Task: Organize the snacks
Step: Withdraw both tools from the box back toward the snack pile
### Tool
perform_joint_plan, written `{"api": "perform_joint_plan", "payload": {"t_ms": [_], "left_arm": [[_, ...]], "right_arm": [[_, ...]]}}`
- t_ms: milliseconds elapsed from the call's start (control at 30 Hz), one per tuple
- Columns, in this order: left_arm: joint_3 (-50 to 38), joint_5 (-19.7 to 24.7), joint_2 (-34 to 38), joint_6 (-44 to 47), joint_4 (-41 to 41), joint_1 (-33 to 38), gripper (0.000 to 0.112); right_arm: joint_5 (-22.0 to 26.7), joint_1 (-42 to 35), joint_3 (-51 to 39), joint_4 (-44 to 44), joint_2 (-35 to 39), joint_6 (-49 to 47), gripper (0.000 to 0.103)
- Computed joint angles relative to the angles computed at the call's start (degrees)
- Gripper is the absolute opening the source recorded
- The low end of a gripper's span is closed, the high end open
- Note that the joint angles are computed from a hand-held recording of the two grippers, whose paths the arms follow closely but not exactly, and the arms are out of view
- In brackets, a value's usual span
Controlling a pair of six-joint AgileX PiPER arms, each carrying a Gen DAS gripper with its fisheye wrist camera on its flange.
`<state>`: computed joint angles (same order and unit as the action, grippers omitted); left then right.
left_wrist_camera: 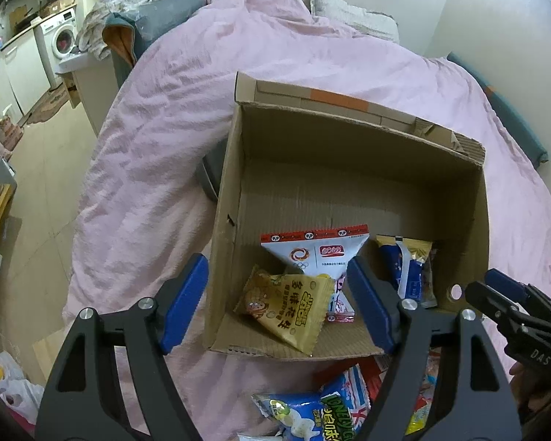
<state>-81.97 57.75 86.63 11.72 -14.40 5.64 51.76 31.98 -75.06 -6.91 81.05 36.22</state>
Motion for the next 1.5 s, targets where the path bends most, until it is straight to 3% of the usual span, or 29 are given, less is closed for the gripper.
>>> {"api": "perform_joint_plan", "payload": {"t_ms": [633,767,800,900,1133,1500], "left_arm": [[2.4,-0.4,-4.1,4.0,-2.4,1.8,0.075],[3.1,-0.9,-6.4,4.0,-1.4,2.3,0.076],[3.3,-0.8,-7.0,4.1,-1.2,2.6,0.082],[3.4,0.9,-8.4,4.8,-2.5,4.5,0.090],[5.3,6.8,-11.4,8.5,-5.7,8.4,0.090],[10.7,10.5,-16.5,12.2,-5.2,12.3,0.090]], "right_arm": [[0.8,1.9,0.8,-2.4,-4.2,4.7,0.072],[1.0,3.7,1.7,-4.7,-7.1,7.9,0.085],[1.2,4.5,2.1,-5.9,-7.9,9.3,0.086],[1.6,6.0,3.4,-7.4,-10.1,12.2,0.090],[3.6,9.8,5.6,-9.7,-13.0,18.0,0.096],[7.2,16.9,9.2,-13.1,-16.0,27.5,0.098]]}}
